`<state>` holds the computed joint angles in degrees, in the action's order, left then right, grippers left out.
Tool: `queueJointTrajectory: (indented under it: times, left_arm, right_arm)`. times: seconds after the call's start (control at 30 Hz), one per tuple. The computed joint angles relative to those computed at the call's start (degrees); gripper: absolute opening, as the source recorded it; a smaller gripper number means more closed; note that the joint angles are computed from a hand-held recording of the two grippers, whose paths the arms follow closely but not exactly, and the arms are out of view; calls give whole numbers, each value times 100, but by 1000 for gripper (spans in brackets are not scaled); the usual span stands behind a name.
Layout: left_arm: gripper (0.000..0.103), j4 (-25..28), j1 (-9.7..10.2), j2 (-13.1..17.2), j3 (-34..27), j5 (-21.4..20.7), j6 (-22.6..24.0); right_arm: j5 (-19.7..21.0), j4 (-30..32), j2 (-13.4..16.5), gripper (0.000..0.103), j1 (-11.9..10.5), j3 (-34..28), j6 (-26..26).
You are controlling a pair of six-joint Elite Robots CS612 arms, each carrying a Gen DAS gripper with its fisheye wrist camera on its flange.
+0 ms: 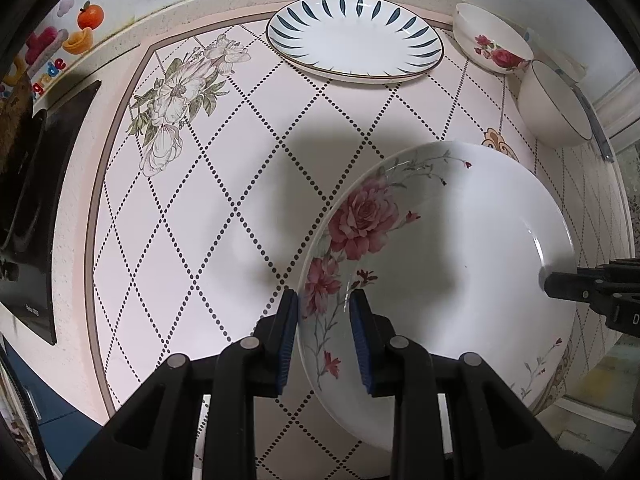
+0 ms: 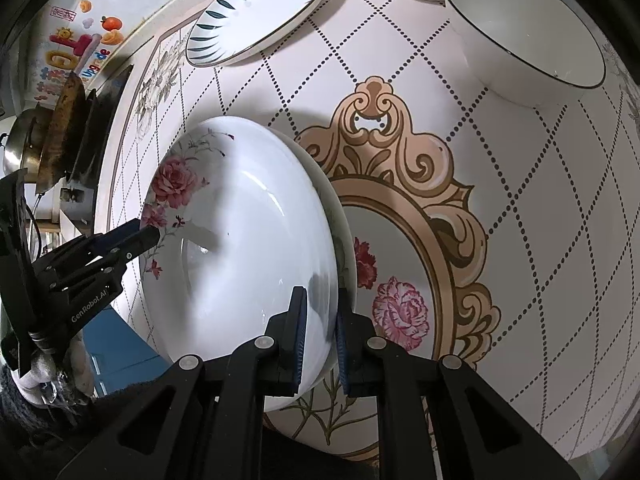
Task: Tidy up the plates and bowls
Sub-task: 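Lower the pink-rose plate onto the grey-print plate with both tools, then grasp the rim of the blue-striped plate with both tools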
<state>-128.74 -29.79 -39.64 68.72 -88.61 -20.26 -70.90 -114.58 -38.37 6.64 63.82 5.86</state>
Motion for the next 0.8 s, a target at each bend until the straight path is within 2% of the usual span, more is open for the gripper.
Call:
queueJointTrajectory:
  times: [0.23,0.4,0.53,0.57,0.6,0.63,0.7,0.8]
  left_arm:
    - [24,138,2,11,-62,-3,32]
    - [24,214,104,-1,-178,-353,-144]
    - [25,72,241,48,-496,-551,-267]
    - [25,53,289,106,-660,-593,-287]
    - [31,33,344,203,-880,-612,-294]
    - [35,50,383,305,-1088,-593,-292]
    - [45,189,469,603,-1664,-538,-339]
    - [50,556,602,1180,-2660,-616,-415]
  right_arm:
    - [-35,179,-12,18,25,-29,83]
    - [-141,367,-25,18,-5,-106,146]
    - [175,182,-76,18,-108,-161,383]
    - [262,101,-63,20,-130,-211,462]
    - [414,-39,-19,27,-160,-310,595]
    - [501,-123,25,40,-176,-392,686]
    - [629,-348,233,53,-198,-746,971]
    - [662,-614,639,53,-199,-1370,1400]
